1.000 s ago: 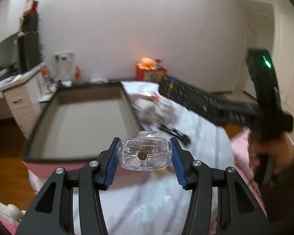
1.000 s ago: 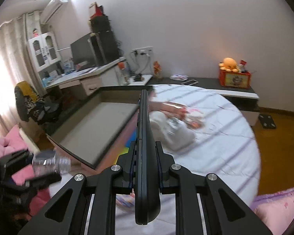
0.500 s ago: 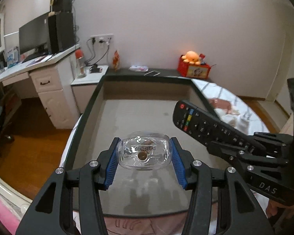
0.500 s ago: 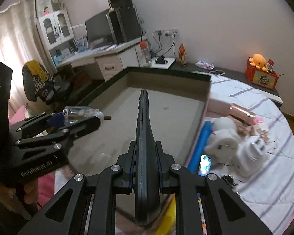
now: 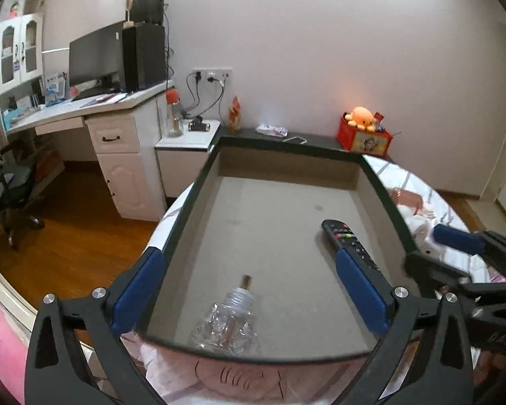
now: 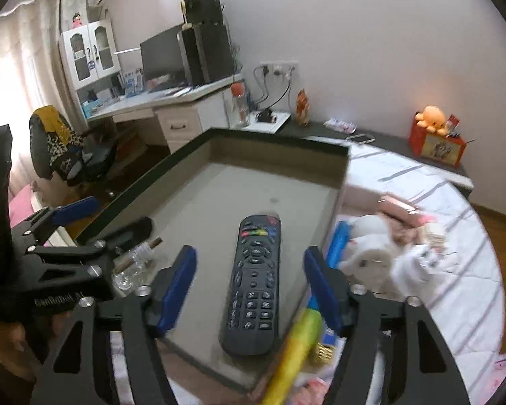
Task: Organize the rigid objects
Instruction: 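Lower the remote into the pink box with the right tool while the left tool drops the bottle in, then lift both open tools out of the pink box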
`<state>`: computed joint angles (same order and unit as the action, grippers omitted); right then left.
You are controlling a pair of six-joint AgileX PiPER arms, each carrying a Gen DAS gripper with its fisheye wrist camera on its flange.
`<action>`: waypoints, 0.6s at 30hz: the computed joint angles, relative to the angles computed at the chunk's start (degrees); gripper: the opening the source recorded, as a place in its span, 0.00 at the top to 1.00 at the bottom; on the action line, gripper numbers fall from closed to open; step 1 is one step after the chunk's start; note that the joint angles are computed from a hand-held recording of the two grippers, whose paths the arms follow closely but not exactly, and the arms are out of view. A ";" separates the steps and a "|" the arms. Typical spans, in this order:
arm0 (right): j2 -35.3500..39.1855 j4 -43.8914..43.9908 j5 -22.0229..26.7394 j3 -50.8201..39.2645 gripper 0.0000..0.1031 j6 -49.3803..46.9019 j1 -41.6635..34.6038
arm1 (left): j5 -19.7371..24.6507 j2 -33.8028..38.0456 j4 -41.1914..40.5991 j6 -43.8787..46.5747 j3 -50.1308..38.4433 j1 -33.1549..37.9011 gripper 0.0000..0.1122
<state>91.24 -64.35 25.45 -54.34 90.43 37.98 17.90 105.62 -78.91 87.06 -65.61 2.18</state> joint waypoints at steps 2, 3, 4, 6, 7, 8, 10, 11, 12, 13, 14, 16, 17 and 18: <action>-4.25 -2.27 4.86 2.85 0.27 2.96 2.78 | 0.33 -3.15 -4.96 5.05 3.58 0.80 0.08; -5.62 -2.40 6.53 3.59 0.24 3.49 3.74 | 0.45 -4.33 -6.13 6.40 4.83 1.02 0.08; -8.01 -3.21 8.80 5.22 0.24 4.99 5.17 | 1.30 -5.97 -8.78 9.51 6.77 1.47 0.08; -11.88 -3.53 12.54 7.54 0.23 6.65 7.42 | 2.39 -8.68 -10.57 12.19 9.51 1.82 0.08; -14.21 -3.32 15.02 8.88 0.23 7.35 8.80 | 2.55 -10.14 -10.81 13.18 10.98 1.78 0.08; -16.52 -2.91 17.92 10.07 0.23 7.99 10.36 | 2.61 -11.39 -11.52 14.54 12.22 1.67 0.08; -20.21 -2.68 22.26 12.13 0.23 8.85 12.95 | 2.98 -14.24 -13.00 17.25 15.08 1.20 0.08; -21.45 -2.32 24.12 12.66 0.23 8.97 14.01 | 3.19 -15.15 -11.55 16.26 15.64 0.90 0.08; -22.82 -1.89 27.05 13.41 0.23 9.81 15.92 | 3.34 -15.85 -11.49 16.31 16.32 0.45 0.08; -24.31 -1.16 29.14 14.21 0.23 10.16 17.32 | 4.02 -16.96 -10.73 16.06 17.32 0.07 0.08; -25.84 -0.80 30.50 15.18 0.23 10.72 18.36 | 3.73 -17.43 -9.79 15.13 17.48 -0.68 0.08; -27.74 -0.19 33.07 16.51 0.23 12.04 20.40 | 3.24 -19.09 -10.14 16.05 19.08 -2.24 0.08; -28.48 0.22 34.04 17.32 0.23 12.57 21.27 | 2.62 -19.53 -10.55 16.76 19.66 -3.28 0.08; -28.94 0.53 34.65 17.82 0.23 12.85 21.70 | 1.69 -20.01 -10.24 16.75 20.17 -4.30 0.08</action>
<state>62.29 -63.82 60.11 -36.51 103.29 59.69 19.59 85.61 -89.15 103.81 -45.44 -2.12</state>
